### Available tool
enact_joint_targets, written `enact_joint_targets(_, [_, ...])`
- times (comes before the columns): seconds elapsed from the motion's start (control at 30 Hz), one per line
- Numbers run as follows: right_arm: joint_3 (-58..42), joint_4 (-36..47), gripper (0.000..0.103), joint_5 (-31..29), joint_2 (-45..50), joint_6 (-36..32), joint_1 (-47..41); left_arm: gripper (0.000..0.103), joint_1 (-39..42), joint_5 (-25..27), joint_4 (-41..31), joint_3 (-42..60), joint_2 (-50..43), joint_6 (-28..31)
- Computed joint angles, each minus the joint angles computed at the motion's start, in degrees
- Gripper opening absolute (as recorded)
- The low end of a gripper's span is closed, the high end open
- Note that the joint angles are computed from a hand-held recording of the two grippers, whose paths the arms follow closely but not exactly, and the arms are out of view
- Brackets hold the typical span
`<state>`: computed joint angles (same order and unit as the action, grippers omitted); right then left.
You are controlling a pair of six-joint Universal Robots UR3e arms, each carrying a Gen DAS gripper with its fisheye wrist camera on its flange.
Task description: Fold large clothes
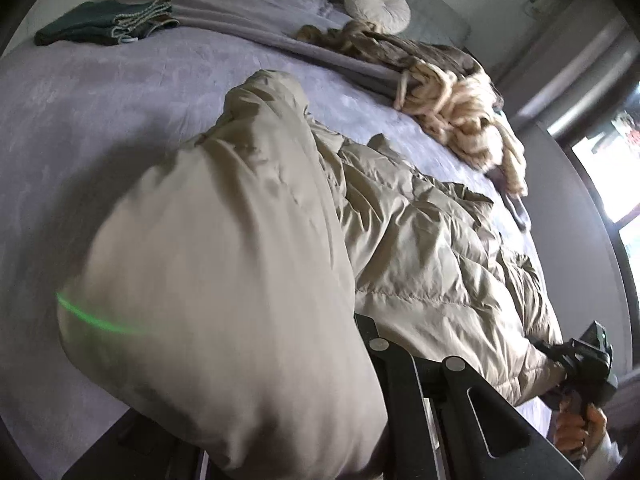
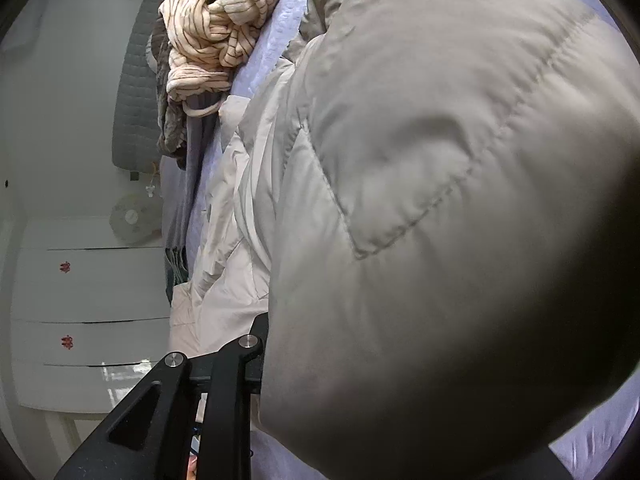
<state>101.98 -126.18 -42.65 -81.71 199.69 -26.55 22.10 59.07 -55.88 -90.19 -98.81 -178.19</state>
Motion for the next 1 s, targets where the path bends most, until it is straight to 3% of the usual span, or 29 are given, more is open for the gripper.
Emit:
enact_joint_targets(0.13, [8.65,10.09,0.024,-0.27,-12.65,-5.80,-3.66,0.016,3.94,-1.13,-9.24,-7.66,11.32,8.28])
enact_joint_targets(0.33, [15.37,43.89,0.024,-1.19,-35.21,-25.11,-16.13,0.016,13.77,-1.66,-31.29,-16.68,30.78,22.12])
enact_joint_targets(0.47, [18.00,60.25,0.025,-3.16,-42.47,-36.62,-24.92,0.016,16.67,1.47,-36.43,-24.12,39.92,23.88])
enact_joint_targets(0.57, [18.93,64.71,0.031,-4.75,-43.51,-41.98,-28.32,0.021,15.83,4.52,-34.07,-28.22,42.99,19.83])
enact_joint_targets(0.67, [17.06,62.90,0.041,-6.11,-41.26,-40.07,-26.34,0.031,16.00,7.28,-35.27,-26.90,44.38,17.57])
enact_joint_targets(0.8, [10.33,66.06,0.053,-11.28,-39.32,-40.99,-25.20,0.031,24.37,7.85,-48.20,-21.51,48.86,26.78])
enact_joint_targets(0.87, [5.56,70.56,0.068,-15.28,-39.10,-44.44,-25.98,0.031,31.16,8.78,-57.81,-17.19,52.70,34.62])
enact_joint_targets(0.93, [1.48,74.11,0.075,-18.50,-39.27,-48.08,-26.99,0.031,36.26,9.64,-64.27,-13.28,54.57,40.55])
enact_joint_targets(1.0, [-3.81,78.29,0.075,-21.12,-39.42,-52.59,-28.82,0.031,43.01,10.14,-70.38,-9.54,56.88,46.85])
